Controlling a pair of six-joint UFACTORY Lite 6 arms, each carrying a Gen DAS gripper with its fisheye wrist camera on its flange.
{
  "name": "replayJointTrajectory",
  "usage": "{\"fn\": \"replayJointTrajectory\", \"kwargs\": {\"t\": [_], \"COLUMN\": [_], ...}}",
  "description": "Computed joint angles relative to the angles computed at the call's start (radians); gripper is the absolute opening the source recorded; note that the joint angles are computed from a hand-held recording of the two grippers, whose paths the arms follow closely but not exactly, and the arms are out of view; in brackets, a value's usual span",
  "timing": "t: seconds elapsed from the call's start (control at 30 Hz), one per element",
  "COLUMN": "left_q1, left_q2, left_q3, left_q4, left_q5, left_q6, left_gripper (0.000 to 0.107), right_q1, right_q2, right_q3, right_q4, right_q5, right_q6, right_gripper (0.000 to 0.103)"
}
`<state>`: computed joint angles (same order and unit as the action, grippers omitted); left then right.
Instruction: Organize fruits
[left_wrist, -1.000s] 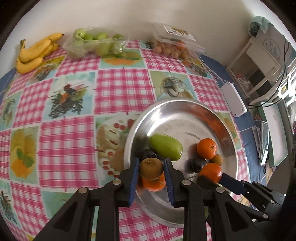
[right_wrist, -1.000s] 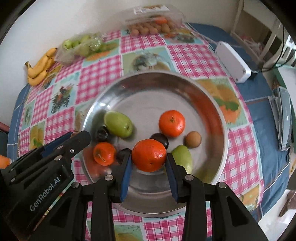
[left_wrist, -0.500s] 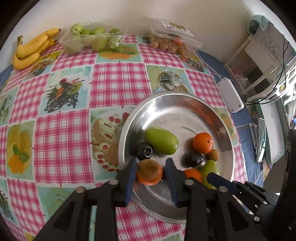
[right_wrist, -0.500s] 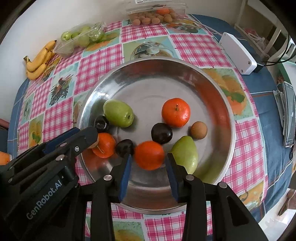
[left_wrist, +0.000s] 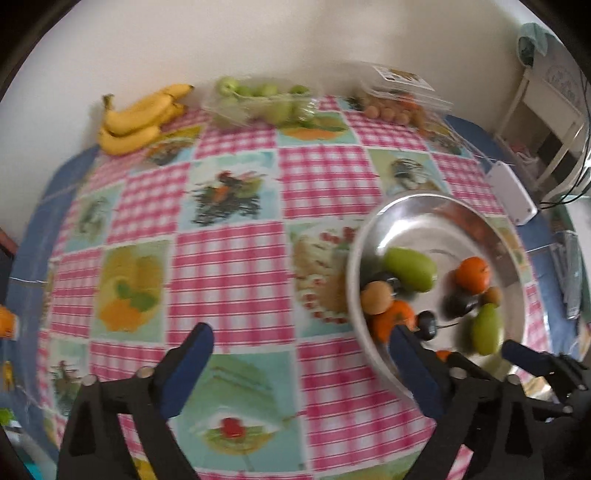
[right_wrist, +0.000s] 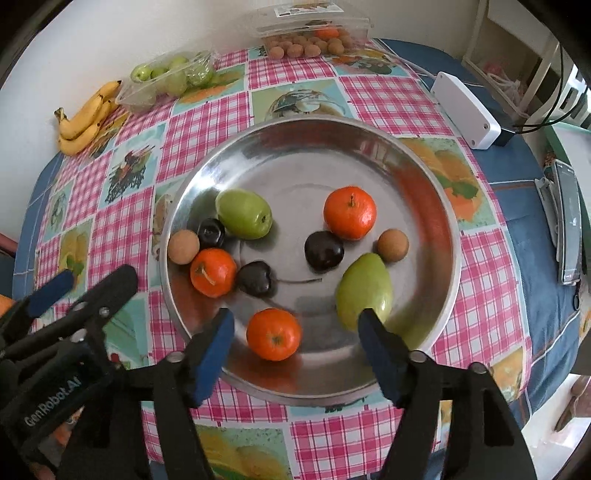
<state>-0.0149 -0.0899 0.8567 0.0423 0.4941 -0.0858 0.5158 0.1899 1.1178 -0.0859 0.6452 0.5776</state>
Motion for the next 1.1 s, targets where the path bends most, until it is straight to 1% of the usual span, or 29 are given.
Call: {"fn": "replayJointTrajectory", "kwargs": {"t": [0.07, 0.1, 0.17, 0.4, 0.47, 0.67, 0.77, 0.83, 0.97, 1.1], "left_q1": [0.013, 0.02, 0.026, 0.029, 0.026, 0.034, 0.057, 0.065, 0.028, 0.03], "left_q2": [-0.049, -0.072, -0.117, -0.253, -0.29, -0.43, -0.479, -0.486, -0.466, -0.442], "left_q3": [-0.039, -0.055, -0.086, -0.16, -0.183, -0.277, -0.309, -0.314, -0.314, -0.309], "left_q4": [0.048, 0.055, 0.071, 0.127, 0.16, 0.248, 0.243, 0.258, 0.375, 0.374], "left_q5": [-0.006, -0.005, 0.001, 0.036, 0.053, 0.088, 0.102, 0.114, 0.144, 0.143], "left_q6": [-0.033, -0.036, -0.046, -0.088, -0.115, -0.192, -0.177, -0.19, -0.318, -0.314], "left_gripper": [0.103, 0.103, 0.103, 0.103, 0.103, 0.103, 0.103, 0.103, 0.103, 0.103], "right_q1": [0.016, 0.025, 0.041, 0.069, 0.083, 0.107, 0.107, 0.107, 0.1, 0.1], "right_q2": [-0.02, -0.032, -0.056, -0.128, -0.157, -0.244, -0.276, -0.288, -0.301, -0.296], "right_q3": [-0.026, -0.039, -0.064, -0.134, -0.159, -0.224, -0.246, -0.252, -0.26, -0.25], "right_q4": [-0.013, -0.027, -0.06, -0.098, -0.116, -0.144, -0.15, -0.15, -0.148, -0.159], "right_q5": [-0.011, -0.015, -0.019, -0.02, -0.019, -0.021, -0.026, -0.029, -0.031, -0.029], "right_q6": [0.017, 0.034, 0.071, 0.12, 0.145, 0.202, 0.221, 0.226, 0.22, 0.223], "right_gripper": [0.084, 0.086, 0.094, 0.097, 0.101, 0.102, 0.102, 0.102, 0.102, 0.102]}}
